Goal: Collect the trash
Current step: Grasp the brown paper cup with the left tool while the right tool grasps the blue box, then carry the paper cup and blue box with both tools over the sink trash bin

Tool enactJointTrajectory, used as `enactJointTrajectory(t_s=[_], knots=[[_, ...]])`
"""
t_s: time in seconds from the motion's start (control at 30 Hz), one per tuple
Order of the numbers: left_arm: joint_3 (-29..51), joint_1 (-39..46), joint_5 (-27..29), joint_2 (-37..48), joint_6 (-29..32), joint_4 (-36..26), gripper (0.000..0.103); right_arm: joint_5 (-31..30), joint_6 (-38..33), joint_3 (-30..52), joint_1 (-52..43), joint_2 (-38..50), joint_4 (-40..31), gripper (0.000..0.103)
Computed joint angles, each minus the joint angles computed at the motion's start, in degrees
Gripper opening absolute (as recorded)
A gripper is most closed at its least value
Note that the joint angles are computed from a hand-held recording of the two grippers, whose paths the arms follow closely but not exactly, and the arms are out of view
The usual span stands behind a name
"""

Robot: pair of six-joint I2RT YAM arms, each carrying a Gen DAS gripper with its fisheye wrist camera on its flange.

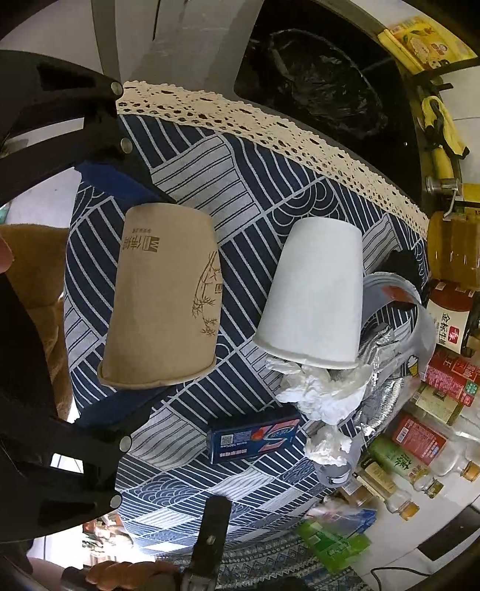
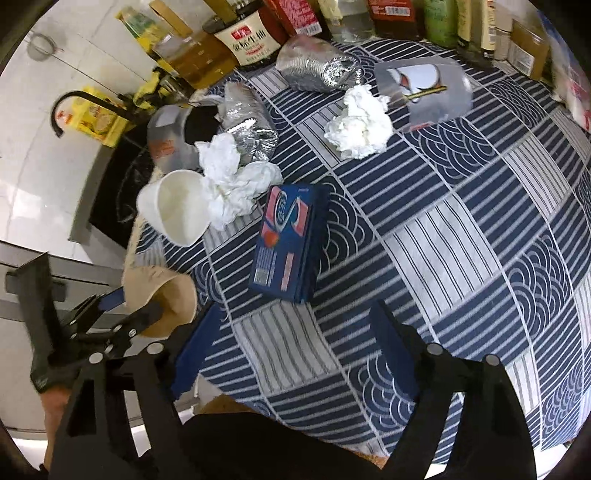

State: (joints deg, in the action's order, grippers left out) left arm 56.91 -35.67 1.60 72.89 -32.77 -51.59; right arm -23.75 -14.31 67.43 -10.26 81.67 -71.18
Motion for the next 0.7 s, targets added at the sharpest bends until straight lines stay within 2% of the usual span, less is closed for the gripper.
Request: enactJointTrajectory(t_s=[0.07, 0.23, 0.3, 0.4, 0.7], knots=[[0.06, 1.64, 1.86, -0.56, 0.51, -0.08, 0.086, 2.2, 2.48, 1.44, 3.09, 2.11, 0.6, 0.075], [1.44, 5.06, 3.66, -2.7, 3.91, -1.92, 0.086, 6.39, 8.14, 5.03, 9.39, 7.26, 2.19, 0.074], [1.53, 7.04, 4.74, -3.71, 4.96, -2.26, 0.086, 7.85, 10.24, 6.3, 10.69, 9.41, 2.34, 0.067], [1.62, 11.49, 7.71, -4.64, 7.28, -3.03, 0.086, 8.85, 13.39, 8.52, 12.17, 13.83, 1.67, 0.063], [3.93, 24.94, 13.01, -2.49, 19.12, -6.0, 0.086, 18.71, 21.42, 11.78, 17.97, 17.95, 2.97, 0.054]])
